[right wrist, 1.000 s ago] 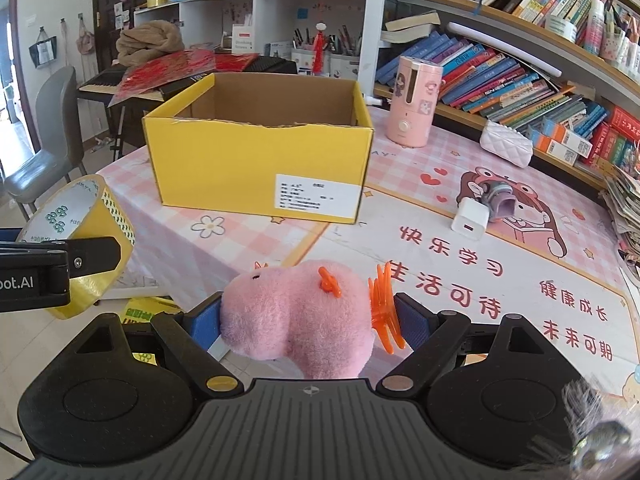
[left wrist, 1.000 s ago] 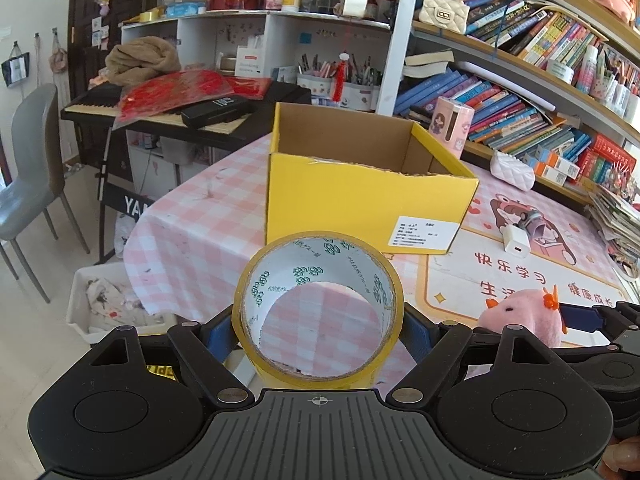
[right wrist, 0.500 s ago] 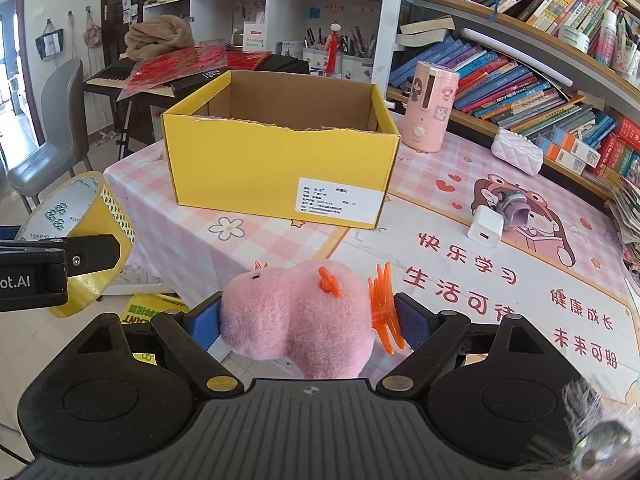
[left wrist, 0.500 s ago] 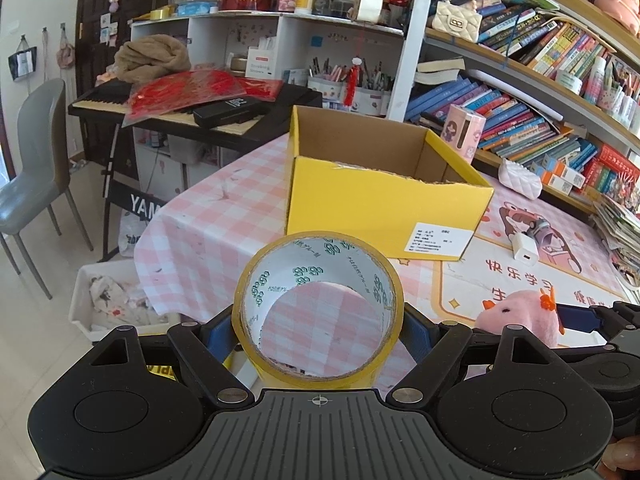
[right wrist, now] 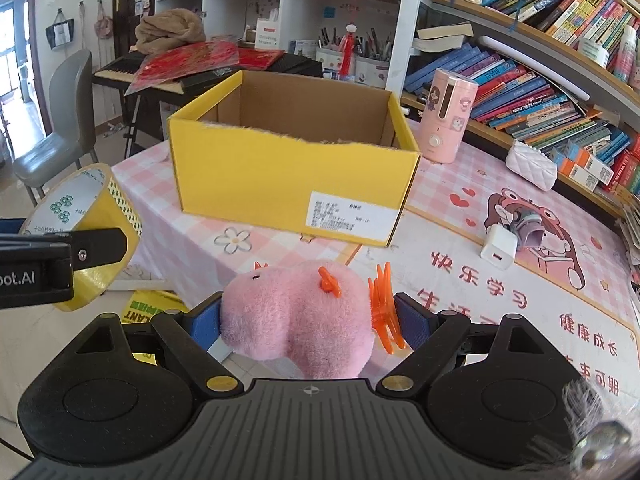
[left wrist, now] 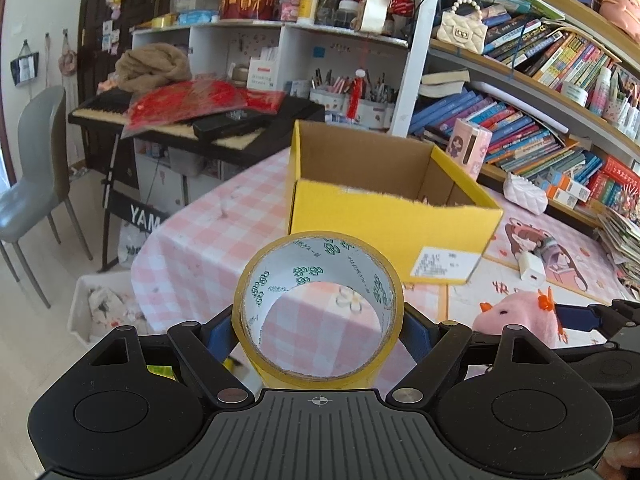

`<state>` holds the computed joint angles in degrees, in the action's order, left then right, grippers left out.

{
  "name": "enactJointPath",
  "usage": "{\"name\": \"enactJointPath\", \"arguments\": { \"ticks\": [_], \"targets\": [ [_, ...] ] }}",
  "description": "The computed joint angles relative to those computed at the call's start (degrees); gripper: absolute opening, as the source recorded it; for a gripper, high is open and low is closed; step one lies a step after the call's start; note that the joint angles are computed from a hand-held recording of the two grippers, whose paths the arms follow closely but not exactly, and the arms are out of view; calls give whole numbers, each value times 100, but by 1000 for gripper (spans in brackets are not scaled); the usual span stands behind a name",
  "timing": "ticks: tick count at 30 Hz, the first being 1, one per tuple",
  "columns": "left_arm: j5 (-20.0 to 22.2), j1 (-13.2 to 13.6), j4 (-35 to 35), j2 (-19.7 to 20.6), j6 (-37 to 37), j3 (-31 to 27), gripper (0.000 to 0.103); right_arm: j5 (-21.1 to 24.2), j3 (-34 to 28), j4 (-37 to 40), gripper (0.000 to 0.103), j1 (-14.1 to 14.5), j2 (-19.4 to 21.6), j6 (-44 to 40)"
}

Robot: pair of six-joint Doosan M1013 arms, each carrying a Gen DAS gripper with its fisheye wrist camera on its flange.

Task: Organize objects
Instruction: 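Lift the tape roll and plush pig and carry them to the yellow box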

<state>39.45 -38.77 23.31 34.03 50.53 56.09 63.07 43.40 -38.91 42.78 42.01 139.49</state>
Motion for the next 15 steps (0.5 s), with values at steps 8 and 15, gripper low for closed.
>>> {"name": "enactJointPath", "arguments": {
  "ticks": [8,15],
  "targets": [
    [-34,5,661,413,-143,-741,83,-419,-354,-292,86,-240,152,87],
    [203,31,744,1133,51,-2053,83,-986,-949,-659,86,-480,444,-415]
  ]
}}
